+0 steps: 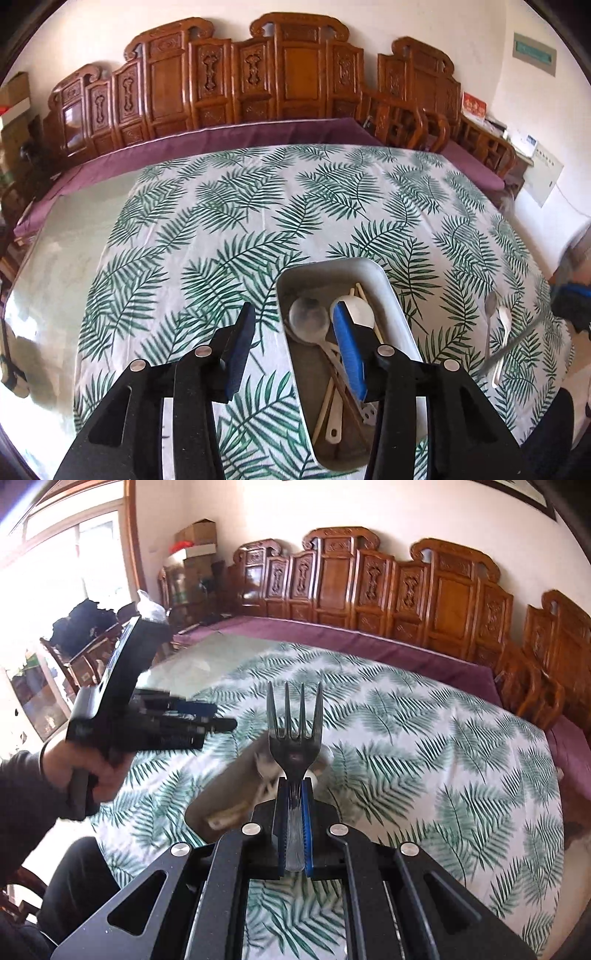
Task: Organize utensils
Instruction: 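Lower the metal fork into the tray and open the right tool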
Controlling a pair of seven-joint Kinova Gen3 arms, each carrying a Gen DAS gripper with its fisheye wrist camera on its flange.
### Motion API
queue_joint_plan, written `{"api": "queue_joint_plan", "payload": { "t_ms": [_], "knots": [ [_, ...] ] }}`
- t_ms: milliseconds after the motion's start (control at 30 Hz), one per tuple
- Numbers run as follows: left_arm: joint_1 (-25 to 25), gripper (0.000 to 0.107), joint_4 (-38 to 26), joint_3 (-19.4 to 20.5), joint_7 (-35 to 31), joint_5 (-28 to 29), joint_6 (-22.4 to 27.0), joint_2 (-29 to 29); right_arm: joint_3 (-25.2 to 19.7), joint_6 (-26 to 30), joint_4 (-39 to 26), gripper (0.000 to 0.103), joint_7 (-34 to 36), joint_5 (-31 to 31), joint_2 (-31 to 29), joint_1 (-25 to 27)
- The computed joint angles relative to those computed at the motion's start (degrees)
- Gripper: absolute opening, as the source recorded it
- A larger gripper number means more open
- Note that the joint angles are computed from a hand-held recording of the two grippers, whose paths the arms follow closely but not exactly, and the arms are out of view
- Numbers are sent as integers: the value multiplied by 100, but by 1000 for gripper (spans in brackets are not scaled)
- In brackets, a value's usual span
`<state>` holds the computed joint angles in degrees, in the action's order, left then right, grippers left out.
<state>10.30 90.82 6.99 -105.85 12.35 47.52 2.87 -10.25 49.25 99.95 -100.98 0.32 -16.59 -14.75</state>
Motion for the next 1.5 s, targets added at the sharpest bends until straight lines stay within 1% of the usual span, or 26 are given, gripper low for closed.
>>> {"api": "queue_joint_plan", "payload": {
  "t_ms": [200,400,533,900,1133,1167,1200,1267,1333,1400,1500],
  "knots": [
    [-186,42,220,-148,-238,304,-9,-254,-151,-108,-313,8,-95,71,419,-153],
    [-319,42,394,-261,-407,488,-24,-404,-152,-184,-337,8,-211,35,723,-357],
    [-361,43,493,-294,-477,568,-43,-490,-174,-170,-298,8,-348,136,885,-453],
    [-402,43,632,-378,-626,787,42,-665,-12,-3,-429,8,-447,217,1473,-603],
    [-428,43,672,-417,-643,800,98,-725,135,-20,-599,9,-322,69,1889,-600],
    [-435,43,683,-424,-632,803,103,-737,148,-1,-628,6,-347,82,1957,-608],
    [-440,43,699,-427,-614,801,98,-752,155,35,-660,0,-382,133,2042,-629],
    [-452,43,729,-433,-548,775,98,-790,170,50,-681,0,-453,253,2172,-682],
    [-457,43,751,-451,-531,795,118,-826,203,36,-690,0,-455,245,2298,-686],
    [-451,43,765,-450,-515,778,126,-857,229,-11,-663,0,-440,204,2327,-675],
    [-435,43,776,-452,-507,787,129,-883,255,-187,-497,0,-326,8,2146,-582]
  ]
}}
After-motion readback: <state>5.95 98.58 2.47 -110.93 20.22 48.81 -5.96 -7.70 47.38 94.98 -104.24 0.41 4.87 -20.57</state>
